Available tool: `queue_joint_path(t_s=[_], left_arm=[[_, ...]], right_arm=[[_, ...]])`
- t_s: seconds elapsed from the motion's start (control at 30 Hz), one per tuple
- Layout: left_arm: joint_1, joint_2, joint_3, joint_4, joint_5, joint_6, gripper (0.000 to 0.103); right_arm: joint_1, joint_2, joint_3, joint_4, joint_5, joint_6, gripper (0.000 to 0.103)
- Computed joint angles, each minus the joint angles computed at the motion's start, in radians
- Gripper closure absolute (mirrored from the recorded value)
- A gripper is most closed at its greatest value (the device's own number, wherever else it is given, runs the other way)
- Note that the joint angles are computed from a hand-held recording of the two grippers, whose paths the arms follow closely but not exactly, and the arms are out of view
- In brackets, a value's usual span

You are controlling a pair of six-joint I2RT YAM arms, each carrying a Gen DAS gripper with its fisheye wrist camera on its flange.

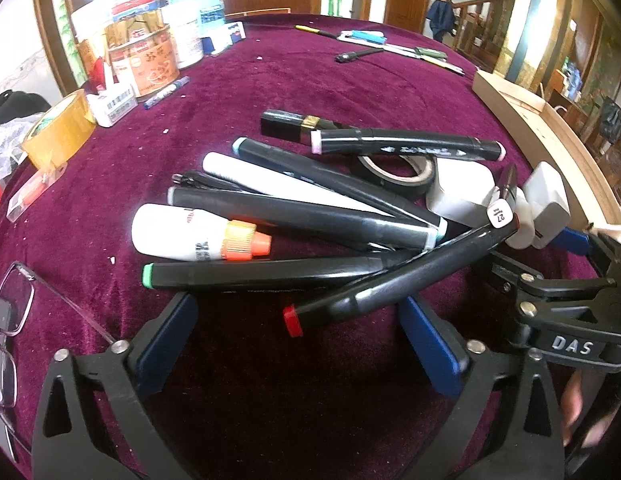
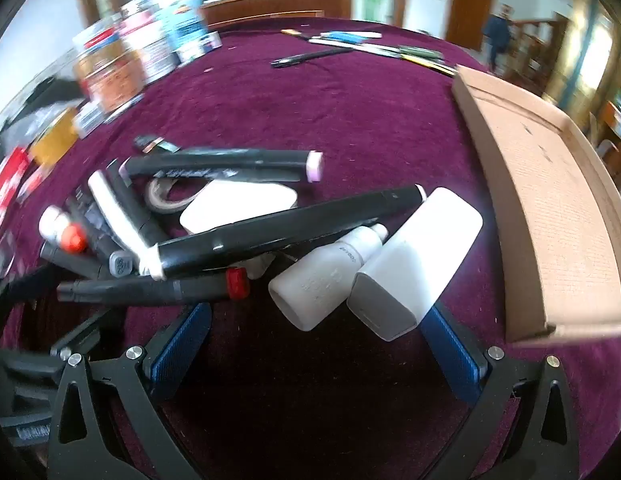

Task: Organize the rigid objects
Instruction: 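Grasp a black marker with the left tool while the right tool grasps a white charger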

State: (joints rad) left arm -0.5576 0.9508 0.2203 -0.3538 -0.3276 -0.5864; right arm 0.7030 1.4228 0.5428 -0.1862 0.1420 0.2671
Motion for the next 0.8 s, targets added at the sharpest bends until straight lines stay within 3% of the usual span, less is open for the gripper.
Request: queue_joint_path(t_s=[0.2, 0.27, 0.33, 0.37, 0.43, 0.53, 0.6, 0.7, 0.8], left_arm=[[-0.031, -0.247, -0.036, -0.108, 0.061, 0.051, 0.003], [-0.036, -0.286, -0.026, -0.138, 0.086, 0.078, 0.005], [-0.073, -0.296, -0.010, -0.168, 0.071, 0.072, 0.015], [-0.090, -0.294, 0.001, -0.186, 0.067, 0.073, 0.018], [-0.124, -0.274, 0.025, -0.213, 0.043, 0.060, 0.031], [-0.171, -0.227, 0.059, -0.232, 0.004, 0.058, 0.035], [-0.181, -0.213, 0.071, -0.233, -0.008, 0.076, 0.035], [-0.121, -0.180, 0.091, -0.213, 0.061, 0.185, 0.035], [-0.133, -0.084, 0.114, -0.189, 0.040, 0.257, 0.039]], right_arm=[[-0.137, -0.197, -0.104, -0.059, -0.213, -0.222, 0.002], [-0.104, -0.222, -0.155, 0.003, -0.202, -0.233, 0.002], [-0.129, -0.283, -0.210, 0.042, -0.262, -0.248, 0.007], [-0.165, -0.374, -0.250, 0.019, -0.331, -0.256, 0.014], [-0.160, -0.502, -0.306, 0.009, -0.337, -0.260, 0.024], [-0.197, -0.588, -0.277, -0.119, -0.319, -0.350, 0.024], [-0.265, -0.585, -0.275, -0.128, -0.381, -0.394, 0.024], [-0.385, -0.596, -0.279, -0.139, -0.531, -0.436, 0.024], [-0.461, -0.577, -0.264, -0.152, -0.618, -0.480, 0.024]])
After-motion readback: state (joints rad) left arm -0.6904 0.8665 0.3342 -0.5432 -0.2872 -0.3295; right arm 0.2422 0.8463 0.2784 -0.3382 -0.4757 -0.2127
